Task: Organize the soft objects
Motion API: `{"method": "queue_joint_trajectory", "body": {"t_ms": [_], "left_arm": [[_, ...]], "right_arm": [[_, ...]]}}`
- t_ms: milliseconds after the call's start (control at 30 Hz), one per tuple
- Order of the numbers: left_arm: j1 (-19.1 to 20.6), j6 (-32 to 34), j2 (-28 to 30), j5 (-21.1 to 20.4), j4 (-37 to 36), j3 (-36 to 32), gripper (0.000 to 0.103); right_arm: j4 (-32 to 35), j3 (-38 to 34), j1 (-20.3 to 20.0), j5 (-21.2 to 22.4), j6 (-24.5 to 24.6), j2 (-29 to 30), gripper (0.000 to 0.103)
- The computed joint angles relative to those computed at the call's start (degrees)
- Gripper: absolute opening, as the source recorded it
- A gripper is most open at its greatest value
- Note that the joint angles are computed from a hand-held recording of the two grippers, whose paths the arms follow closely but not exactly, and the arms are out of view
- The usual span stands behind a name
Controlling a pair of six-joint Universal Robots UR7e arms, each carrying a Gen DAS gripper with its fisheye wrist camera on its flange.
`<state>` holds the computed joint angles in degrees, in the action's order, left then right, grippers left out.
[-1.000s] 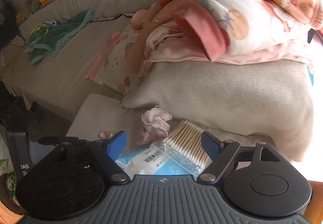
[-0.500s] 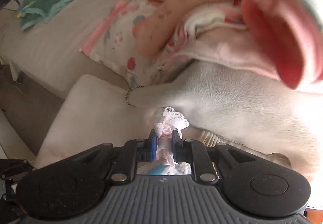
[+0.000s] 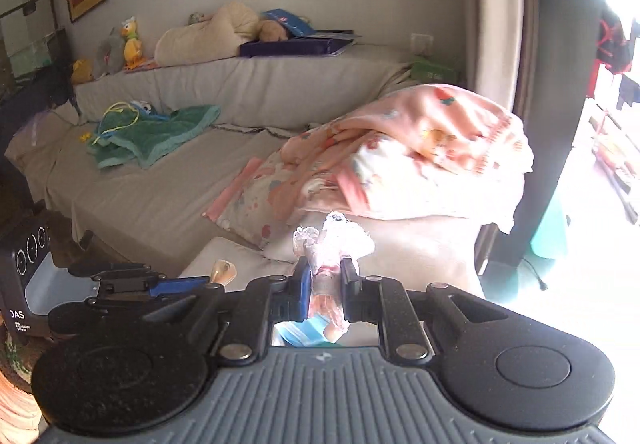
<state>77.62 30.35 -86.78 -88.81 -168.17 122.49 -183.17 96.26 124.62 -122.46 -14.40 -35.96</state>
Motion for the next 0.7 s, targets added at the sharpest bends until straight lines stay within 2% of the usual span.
{"method": "queue_joint_trajectory", "body": {"t_ms": [167, 300, 367, 500, 633, 700], "left_arm": [[-4.5, -3.2, 7.4, 0.5, 2.9, -0.3, 0.018], [-5.8, -4.5, 15.2, 2.9, 1.0, -3.2, 0.018], [-5.8, -5.6, 19.1, 4.4, 0.4, -5.6, 0.018], [-6.1, -9.7, 25.0, 11.3, 1.5, -9.7, 0.019], [-6.6, -10.1, 28.7, 19.7, 4.4, -12.6, 0.023], [-6.8, -9.2, 29.5, 22.1, 6.7, -13.3, 0.024]], "right_arm": [[-8.6, 13.1, -2.9, -3.3, 2.6, -6.7, 0.014], [-15.2, 19.0, -6.0, -6.3, 2.9, -7.4, 0.015], [-17.0, 21.0, -8.6, -5.1, 3.8, -7.0, 0.015], [-19.0, 21.7, -13.0, -2.6, 4.0, -3.6, 0.015], [-15.4, 19.8, -15.7, -2.3, 5.2, 0.8, 0.015], [-14.2, 18.8, -16.2, -2.9, 4.9, 2.5, 0.015]]}}
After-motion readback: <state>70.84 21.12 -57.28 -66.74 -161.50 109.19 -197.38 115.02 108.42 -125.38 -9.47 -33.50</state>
